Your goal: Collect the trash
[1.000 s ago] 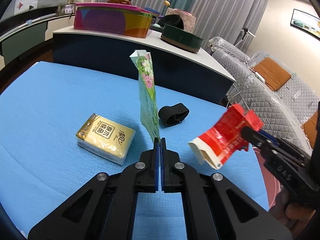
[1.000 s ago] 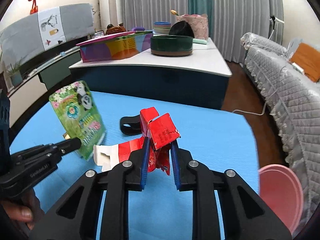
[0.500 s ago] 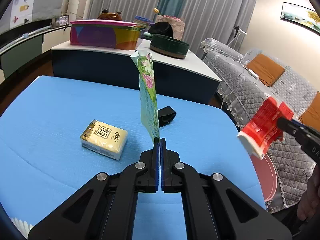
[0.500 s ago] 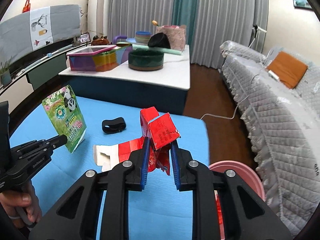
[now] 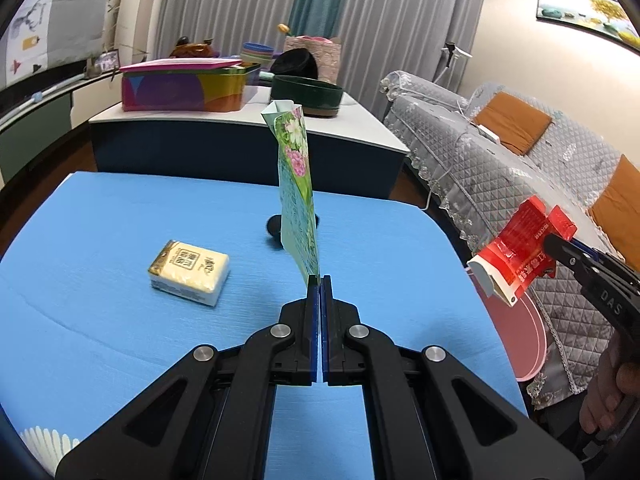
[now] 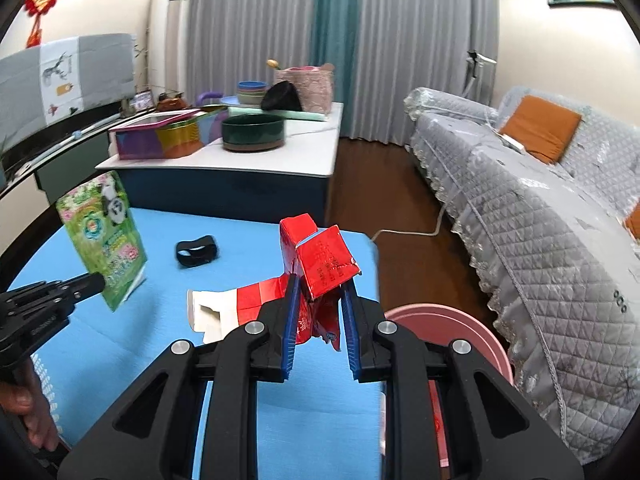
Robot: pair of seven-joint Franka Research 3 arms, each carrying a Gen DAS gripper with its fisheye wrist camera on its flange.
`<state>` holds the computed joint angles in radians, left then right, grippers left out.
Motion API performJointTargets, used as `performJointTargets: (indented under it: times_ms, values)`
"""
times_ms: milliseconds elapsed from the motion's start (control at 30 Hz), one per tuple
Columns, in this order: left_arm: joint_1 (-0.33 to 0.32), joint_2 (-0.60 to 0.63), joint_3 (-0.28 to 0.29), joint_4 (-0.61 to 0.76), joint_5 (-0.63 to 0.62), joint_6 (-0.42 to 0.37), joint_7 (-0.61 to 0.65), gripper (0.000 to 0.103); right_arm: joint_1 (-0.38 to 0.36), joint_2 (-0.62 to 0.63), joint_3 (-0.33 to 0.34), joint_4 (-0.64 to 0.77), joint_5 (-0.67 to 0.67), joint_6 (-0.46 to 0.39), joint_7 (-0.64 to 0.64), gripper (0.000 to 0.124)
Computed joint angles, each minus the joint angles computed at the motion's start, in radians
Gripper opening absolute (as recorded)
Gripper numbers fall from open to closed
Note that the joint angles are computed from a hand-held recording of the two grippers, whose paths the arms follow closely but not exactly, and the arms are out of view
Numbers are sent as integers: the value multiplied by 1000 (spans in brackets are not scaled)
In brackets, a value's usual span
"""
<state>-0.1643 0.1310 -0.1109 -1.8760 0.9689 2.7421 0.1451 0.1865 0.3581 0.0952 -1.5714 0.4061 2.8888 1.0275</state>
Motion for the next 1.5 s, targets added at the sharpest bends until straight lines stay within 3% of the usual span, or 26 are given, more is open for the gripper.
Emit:
performJointTargets:
  times_ms: [767, 1167, 1500]
  values:
    - [-118, 162, 8, 221, -55, -4, 190, 1, -82, -8, -70, -14, -12, 43, 154, 21]
    - [-176, 261, 5, 363, -186, -16, 372, 1, -116, 11, -114, 19, -48, 39, 260, 21]
    - [-218, 392, 12, 561, -299, -41, 521, 1, -138, 43, -123, 62, -72, 24, 321, 21]
